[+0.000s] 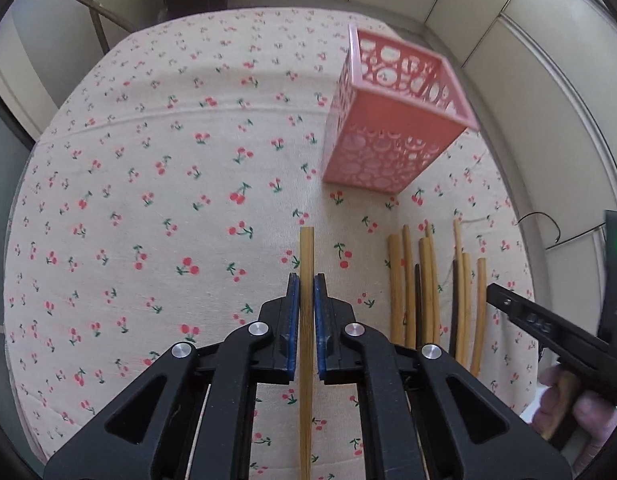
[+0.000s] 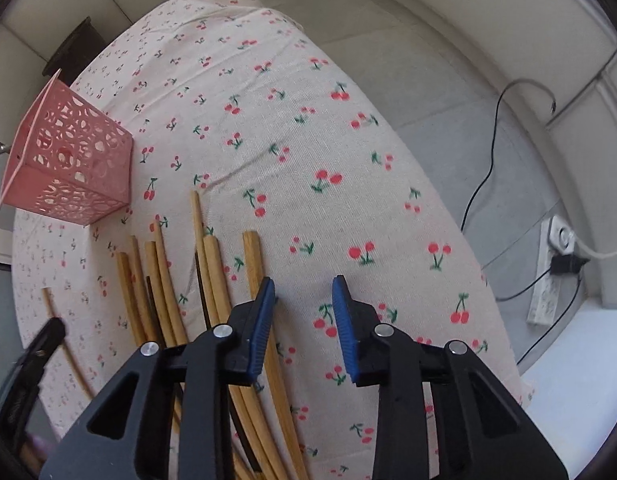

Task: Organize utensils
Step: 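Lower the left tool and grasp one wooden chopstick, then grasp a bundle of chopsticks with the right tool while the left tool holds its chopstick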

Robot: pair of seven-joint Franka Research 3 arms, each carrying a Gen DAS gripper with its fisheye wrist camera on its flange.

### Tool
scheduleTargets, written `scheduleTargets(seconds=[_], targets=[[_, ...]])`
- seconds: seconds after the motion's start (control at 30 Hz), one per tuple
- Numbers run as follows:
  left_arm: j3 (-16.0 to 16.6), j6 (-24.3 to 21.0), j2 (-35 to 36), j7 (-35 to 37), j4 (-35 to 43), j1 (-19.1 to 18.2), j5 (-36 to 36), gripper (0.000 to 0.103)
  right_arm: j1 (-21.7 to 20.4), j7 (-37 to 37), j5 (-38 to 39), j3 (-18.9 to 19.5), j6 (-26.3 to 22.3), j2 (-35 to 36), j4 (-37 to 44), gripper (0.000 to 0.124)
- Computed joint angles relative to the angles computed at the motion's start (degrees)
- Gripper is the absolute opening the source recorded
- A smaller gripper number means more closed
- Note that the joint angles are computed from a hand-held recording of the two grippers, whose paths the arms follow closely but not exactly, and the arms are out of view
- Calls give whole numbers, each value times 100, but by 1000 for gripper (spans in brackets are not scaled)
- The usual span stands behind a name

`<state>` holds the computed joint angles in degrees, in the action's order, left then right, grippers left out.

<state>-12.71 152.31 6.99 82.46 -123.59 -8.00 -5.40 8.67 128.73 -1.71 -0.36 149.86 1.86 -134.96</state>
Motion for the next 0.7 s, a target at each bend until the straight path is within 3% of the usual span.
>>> scheduleTargets(seconds=[0.27,0.7], targets=[[9,-90,-249,515,-87,123,-552,7,51,4,284,12,19,33,84,32],[55,-195,-148,586,7,96,-729,8,67,-507,572,59,34,83,92,44]])
